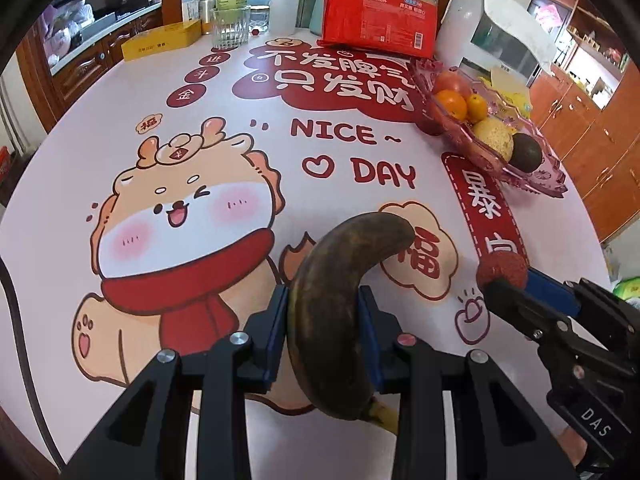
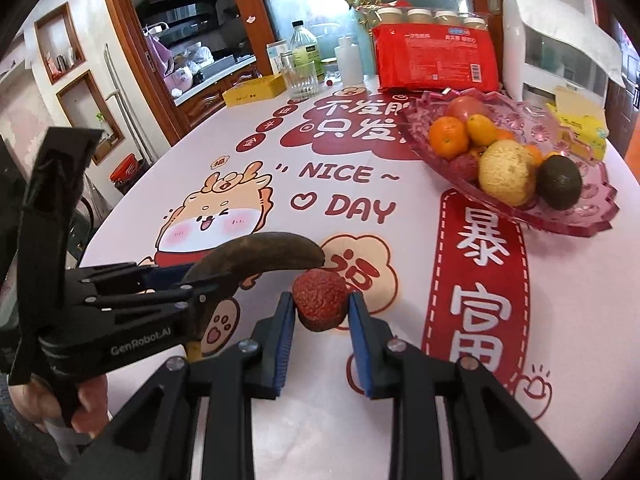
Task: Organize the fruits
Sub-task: 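Carry the banana and lychee into the pink bowl and open both grippers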
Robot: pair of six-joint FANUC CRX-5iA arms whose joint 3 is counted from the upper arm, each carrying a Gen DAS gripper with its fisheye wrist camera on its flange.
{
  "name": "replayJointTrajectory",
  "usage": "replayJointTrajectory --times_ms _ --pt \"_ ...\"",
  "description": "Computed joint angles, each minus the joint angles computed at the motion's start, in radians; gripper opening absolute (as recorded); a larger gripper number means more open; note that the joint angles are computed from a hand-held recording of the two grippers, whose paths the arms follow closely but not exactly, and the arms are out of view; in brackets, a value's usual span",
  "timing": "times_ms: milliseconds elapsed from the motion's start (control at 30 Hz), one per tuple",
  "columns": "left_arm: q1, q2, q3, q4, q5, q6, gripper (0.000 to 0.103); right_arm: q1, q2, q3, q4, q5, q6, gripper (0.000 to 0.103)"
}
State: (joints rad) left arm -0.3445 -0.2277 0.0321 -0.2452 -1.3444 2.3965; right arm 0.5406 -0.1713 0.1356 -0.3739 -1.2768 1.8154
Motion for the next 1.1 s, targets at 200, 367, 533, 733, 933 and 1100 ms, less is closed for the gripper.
replayJointTrajectory --times_ms 200,367,533,733,933,1100 --pt "-0.037 0.019 0.083 -0.034 0.004 -0.005 0.032 -0.049 -0.002 0.028 -0.038 -0.011 -0.006 0.027" --pt "-0.060 0.114 0.300 -0.071 -0.032 -0.103 0.032 -0.141 0.059 0.184 -0.109 -0.061 0.003 0.027" --pt "-0.030 0.245 0.556 -0.033 -0.054 -0.235 0.032 -0.224 0.189 0.447 -0.138 -0.134 -0.014 0.027" --pt "-0.020 0.456 0.888 -0.048 -0.161 -0.350 0.032 -0.257 0.352 0.719 -0.080 -0.166 -0.072 0.027" --pt "0.020 0.658 1.139 -0.038 -0.234 -0.409 0.032 -0.277 0.540 0.953 -0.023 -0.210 -0.168 0.027" --pt "0.053 0.801 1.249 0.020 -0.236 -0.423 0.032 -0.281 0.640 0.994 0.019 -0.226 -0.229 0.027"
